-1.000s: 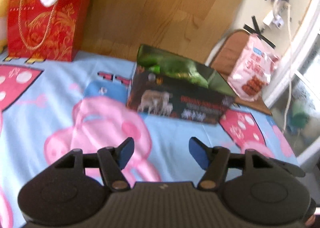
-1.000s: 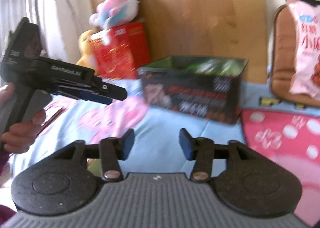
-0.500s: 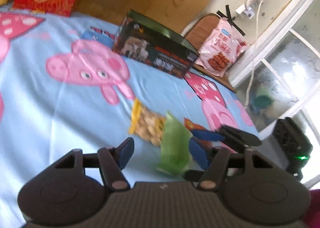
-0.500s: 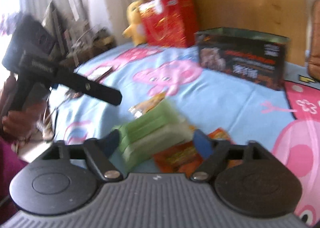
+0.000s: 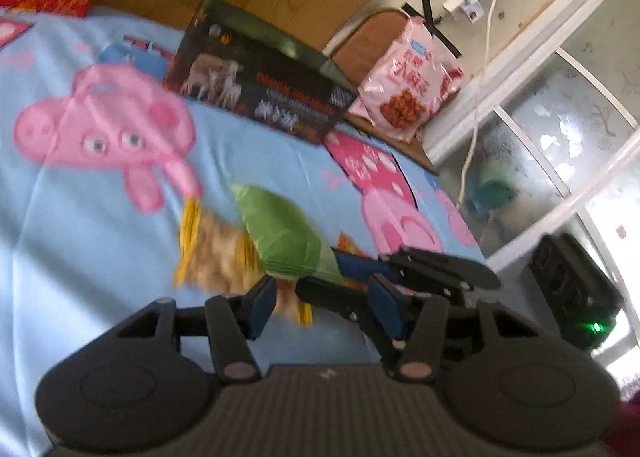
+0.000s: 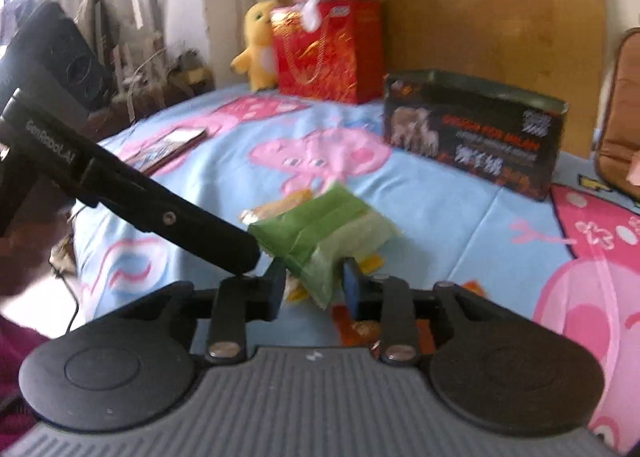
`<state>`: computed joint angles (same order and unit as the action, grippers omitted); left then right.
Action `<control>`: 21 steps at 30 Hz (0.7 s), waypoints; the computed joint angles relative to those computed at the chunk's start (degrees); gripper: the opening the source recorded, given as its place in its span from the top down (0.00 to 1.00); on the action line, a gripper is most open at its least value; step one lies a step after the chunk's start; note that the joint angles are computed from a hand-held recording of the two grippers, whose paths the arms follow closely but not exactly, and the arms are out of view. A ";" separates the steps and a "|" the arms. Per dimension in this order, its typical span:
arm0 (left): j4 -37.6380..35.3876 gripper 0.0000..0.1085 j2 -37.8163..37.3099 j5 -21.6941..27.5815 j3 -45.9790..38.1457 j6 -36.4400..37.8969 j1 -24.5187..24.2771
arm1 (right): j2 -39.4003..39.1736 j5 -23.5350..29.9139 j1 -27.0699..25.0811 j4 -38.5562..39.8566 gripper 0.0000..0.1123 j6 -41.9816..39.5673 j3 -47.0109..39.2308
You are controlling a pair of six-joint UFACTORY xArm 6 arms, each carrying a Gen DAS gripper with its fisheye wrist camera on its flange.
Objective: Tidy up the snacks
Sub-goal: 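Grasp the light green wrapped bar with the left gripper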
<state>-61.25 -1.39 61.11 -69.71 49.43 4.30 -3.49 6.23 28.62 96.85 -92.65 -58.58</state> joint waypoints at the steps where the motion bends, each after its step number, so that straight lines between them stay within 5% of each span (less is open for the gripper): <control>1: -0.01 0.52 0.45 -1.81 -0.62 -0.24 -0.67 | 0.73 -0.79 0.09 1.64 0.71 -0.75 -1.19; 5: 1.77 0.52 5.39 -9.48 -6.02 -5.81 -2.64 | 3.77 1.79 -0.66 0.56 0.67 3.31 -5.16; 8: 3.63 0.52 9.27 -11.84 -9.95 -11.61 -2.39 | 5.90 8.20 -2.05 -7.65 0.67 13.16 -7.11; 15: 0.97 0.46 10.79 -11.55 -11.82 -13.50 1.66 | 4.97 6.29 -3.31 -1.40 0.53 6.47 -7.58; 21: 0.70 0.36 11.46 -5.40 -12.88 -13.36 2.96 | 6.67 4.84 -5.57 -10.16 0.50 14.25 -7.81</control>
<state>-60.55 10.07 55.71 -82.59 36.08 7.26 3.18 11.07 23.05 86.69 -78.40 -66.40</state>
